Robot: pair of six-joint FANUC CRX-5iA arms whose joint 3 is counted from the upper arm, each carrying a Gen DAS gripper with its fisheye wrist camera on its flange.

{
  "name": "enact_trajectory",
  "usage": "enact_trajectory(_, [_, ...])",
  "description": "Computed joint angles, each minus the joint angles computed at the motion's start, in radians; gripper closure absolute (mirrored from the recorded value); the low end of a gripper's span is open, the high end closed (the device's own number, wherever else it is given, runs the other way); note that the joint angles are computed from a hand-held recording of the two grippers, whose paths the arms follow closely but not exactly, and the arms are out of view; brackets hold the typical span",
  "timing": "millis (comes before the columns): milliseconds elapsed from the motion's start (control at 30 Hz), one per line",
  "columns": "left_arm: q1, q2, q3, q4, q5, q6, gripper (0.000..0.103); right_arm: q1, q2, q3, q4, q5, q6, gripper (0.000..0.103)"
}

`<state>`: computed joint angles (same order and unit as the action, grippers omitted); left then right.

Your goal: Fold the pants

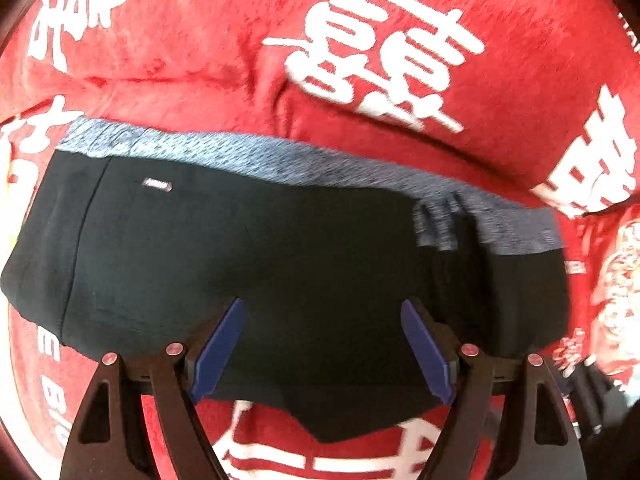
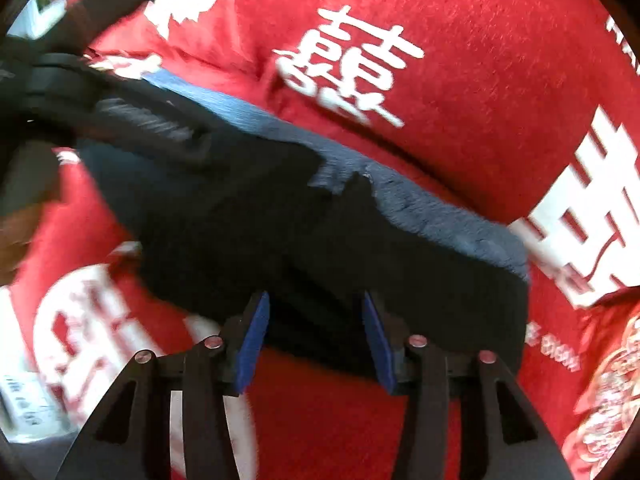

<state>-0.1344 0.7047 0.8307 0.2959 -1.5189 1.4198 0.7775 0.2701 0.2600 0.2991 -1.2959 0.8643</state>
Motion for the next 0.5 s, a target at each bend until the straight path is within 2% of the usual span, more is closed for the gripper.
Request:
enact_trajectory(67, [-0.001,0.025,0.044,0.058,-0.036,-0.024,0.022,-0.033,-0.079,-0.048,-0.110,0.052,-0.091,0.051])
enact_trajectory(133, [-0.018,0.070,0.112,0.112,-0.086,-0.054,0.022,-0.104,-0.174,-0.132,-0.225,0.138,-0.238,0.051])
enact_trajectory(200, [-0.045,0.119,0.185,0.136,-0.137,-0.071,0.022,-0.186,-0.280,-0.252,-0.330,0.259,-0.410,0.051])
enact_trajectory(300, [-0.090,0.187,0.279,0.140,-0.179,-0.075,0.022,-0.265,-0.406,-0.422,-0.430,0.467,-0.571,0.051])
enact_trajectory(367, [-0.116,0.228,0.337,0.136,-0.193,-0.062,0.022,-0.303,-0.437,-0.476,-0.508,0.557,-0.574,0.051])
enact_trajectory(400, [-0.127,0.258,0.385,0.125,-0.222,-0.040,0.022,-0.312,-0.433,-0.480,-0.535,0.563,-0.571,0.051])
enact_trajectory(467, [-0.132,0.316,0.481,0.124,-0.293,-0.003,0.036,-0.322,-0.436,-0.495,-0.580,0.589,-0.568,0.051])
enact_trajectory(500, [-0.135,0.321,0.486,0.116,-0.304,0.002,0.036,-0.319,-0.441,-0.506,-0.587,0.611,-0.577,0.051])
